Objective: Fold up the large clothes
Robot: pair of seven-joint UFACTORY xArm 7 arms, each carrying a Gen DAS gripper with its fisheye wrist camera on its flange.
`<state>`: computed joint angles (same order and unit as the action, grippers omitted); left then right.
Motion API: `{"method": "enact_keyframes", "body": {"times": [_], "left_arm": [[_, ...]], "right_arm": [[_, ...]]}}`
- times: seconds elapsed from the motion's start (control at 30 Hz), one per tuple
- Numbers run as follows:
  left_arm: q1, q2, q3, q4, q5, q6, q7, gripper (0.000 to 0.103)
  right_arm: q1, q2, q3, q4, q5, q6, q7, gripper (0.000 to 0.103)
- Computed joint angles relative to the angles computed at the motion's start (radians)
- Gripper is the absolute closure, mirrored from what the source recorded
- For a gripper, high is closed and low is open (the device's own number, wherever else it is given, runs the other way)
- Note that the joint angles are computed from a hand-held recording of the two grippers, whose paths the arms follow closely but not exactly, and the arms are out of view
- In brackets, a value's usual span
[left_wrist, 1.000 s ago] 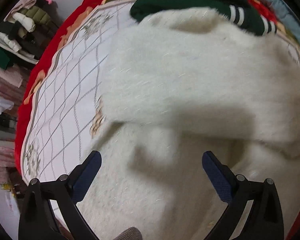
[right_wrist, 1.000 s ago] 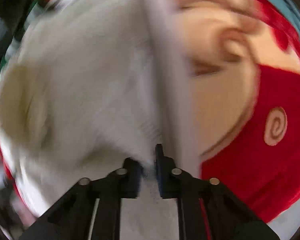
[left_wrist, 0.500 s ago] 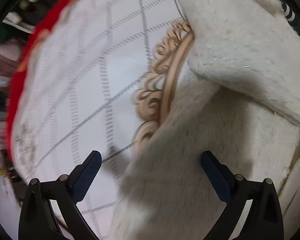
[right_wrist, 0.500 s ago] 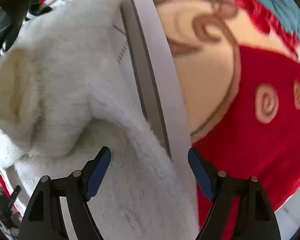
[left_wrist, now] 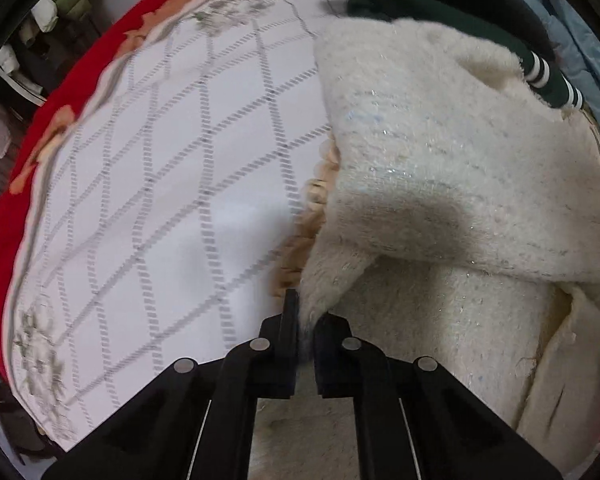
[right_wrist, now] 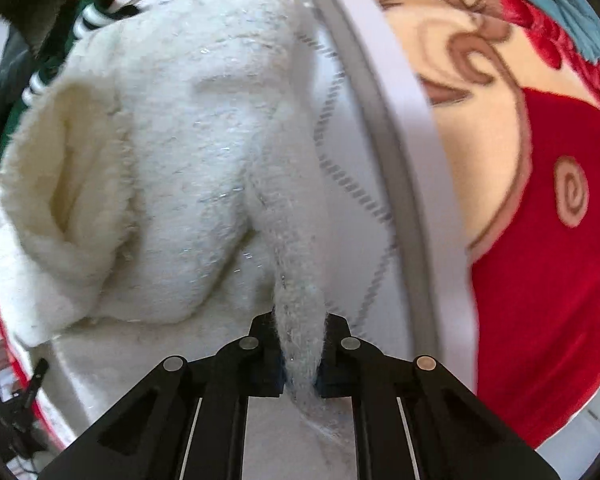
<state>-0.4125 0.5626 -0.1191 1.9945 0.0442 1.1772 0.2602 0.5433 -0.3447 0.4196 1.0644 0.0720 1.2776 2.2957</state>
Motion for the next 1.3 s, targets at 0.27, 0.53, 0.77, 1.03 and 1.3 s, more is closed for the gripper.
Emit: {"method": "enact_keyframes", "body": {"times": [0.27,0.53,0.77,1.03,1.3], "left_arm": [[0.057,0.065,0.039,0.137,0.024,0.078,0.07,0.099],[0.062,0.012,0.032,0.107,0.0,0.128,0.026,0.068],[0.086,-0.105,0.025,-0.009,-0.007,0.143,-0.005,0.015],[0.098,-0.24,0.02,-0.238,0.059,0.125,0.037,0.015],[0.079,-0.309,0.006,-0.341,0.11,0.047,0.026,0.015]], "right_arm": [[-0.012,-0.029,-0.047,-0.024,-0.014,-0.138,-0.101,0.093],[-0.024,0.013,-0.08,0.033,0.127,0.038,-0.182,0.072],[0.029,0.357,-0.046,0.475,-0.07,0.135,-0.243,0.035],[0.098,0.609,-0.088,0.552,0.196,0.002,-0.659,0.044],[0.094,0.389,-0.151,0.349,0.115,-0.226,-0.523,0.043]]}}
